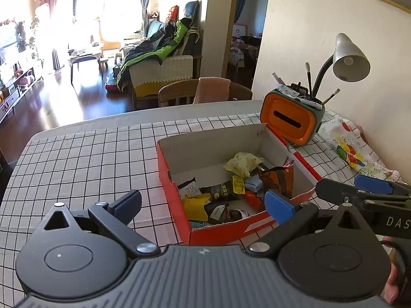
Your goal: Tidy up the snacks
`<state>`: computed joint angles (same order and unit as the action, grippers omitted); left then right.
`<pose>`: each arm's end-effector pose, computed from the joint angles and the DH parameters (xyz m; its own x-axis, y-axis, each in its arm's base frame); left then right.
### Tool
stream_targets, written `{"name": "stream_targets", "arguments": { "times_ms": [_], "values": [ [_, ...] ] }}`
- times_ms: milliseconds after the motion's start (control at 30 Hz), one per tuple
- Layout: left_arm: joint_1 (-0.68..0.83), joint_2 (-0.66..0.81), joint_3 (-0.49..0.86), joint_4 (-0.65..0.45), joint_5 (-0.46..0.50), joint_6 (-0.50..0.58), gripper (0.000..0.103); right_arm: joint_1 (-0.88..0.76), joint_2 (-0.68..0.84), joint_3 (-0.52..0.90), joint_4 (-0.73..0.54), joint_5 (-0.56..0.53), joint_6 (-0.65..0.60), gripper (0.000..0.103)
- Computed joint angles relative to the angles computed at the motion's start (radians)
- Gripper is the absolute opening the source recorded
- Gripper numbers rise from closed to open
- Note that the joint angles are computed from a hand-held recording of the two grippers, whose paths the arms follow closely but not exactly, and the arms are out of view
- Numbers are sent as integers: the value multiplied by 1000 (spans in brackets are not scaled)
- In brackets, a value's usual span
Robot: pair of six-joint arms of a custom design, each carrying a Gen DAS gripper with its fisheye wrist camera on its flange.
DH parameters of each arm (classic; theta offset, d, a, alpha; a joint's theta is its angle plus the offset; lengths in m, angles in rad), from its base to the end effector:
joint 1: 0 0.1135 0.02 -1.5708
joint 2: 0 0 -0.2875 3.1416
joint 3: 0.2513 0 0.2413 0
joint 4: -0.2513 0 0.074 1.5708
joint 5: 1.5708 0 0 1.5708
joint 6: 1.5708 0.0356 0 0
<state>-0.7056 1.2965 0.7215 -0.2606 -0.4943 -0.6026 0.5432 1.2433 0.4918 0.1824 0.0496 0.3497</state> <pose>0.1948 -0.1438 0.2354 -0.6514 -0.1005 -0.7520 -0.0492 0.9947 -0.0903 0.1991 0.1182 0.2110 -0.5980 0.0387 -0.8006 -0.2933 0.9190 0.2635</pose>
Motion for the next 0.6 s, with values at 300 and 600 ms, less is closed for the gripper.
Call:
{"name": "stream_targets", "arguments": {
  "times_ms": [300, 600],
  "values": [
    [-23, -3, 5, 3, -2, -1, 103, -7, -5, -4, 0, -3, 4, 103],
    [-24, 13, 14, 8, 16, 1, 103, -23, -18, -20, -1, -9, 19, 103]
  ]
}}
